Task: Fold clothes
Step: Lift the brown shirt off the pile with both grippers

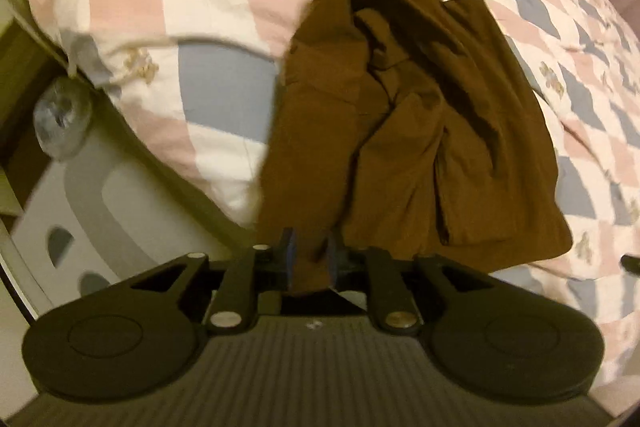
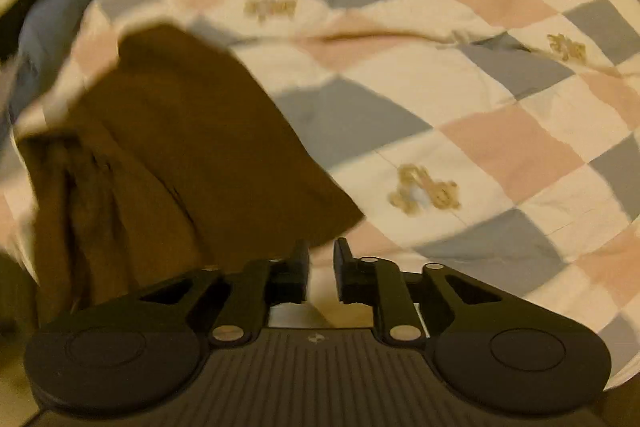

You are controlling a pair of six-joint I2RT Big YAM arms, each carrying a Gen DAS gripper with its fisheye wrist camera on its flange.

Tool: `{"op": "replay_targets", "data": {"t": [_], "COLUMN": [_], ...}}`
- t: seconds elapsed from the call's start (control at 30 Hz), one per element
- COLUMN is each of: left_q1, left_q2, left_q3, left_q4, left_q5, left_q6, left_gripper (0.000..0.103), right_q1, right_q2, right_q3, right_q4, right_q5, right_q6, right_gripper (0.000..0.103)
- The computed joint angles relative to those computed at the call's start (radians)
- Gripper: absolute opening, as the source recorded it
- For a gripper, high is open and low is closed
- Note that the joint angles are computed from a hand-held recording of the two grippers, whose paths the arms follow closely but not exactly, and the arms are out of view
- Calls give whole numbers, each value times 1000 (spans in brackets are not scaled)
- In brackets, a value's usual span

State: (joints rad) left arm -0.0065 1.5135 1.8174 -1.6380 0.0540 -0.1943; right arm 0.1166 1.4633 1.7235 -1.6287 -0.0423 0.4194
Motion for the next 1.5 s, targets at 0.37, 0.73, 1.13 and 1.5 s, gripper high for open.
{"op": "replay_targets", "data": {"t": [0.37, 0.73, 1.13, 1.5], "left_q1": [-149, -132, -64, 39], "left_q2": [110, 215, -51, -82], "left_q3": [-87, -124, -213, 60], "left_q4": [388, 436, 404, 541], "left_q5": [-8, 118, -173, -345], "left_q6": [116, 149, 8, 129], "left_gripper": [47, 3, 0, 0], "right_q1": [96, 224, 89, -166], "right_q2": [270, 714, 528, 73], "right_q3": [191, 658, 600, 391], "right_q4": [198, 95, 392, 597], "right_q5": [-231, -297, 2, 170], "right_q6": [-474, -726, -554, -547], "right_gripper": [53, 50, 2, 3]}}
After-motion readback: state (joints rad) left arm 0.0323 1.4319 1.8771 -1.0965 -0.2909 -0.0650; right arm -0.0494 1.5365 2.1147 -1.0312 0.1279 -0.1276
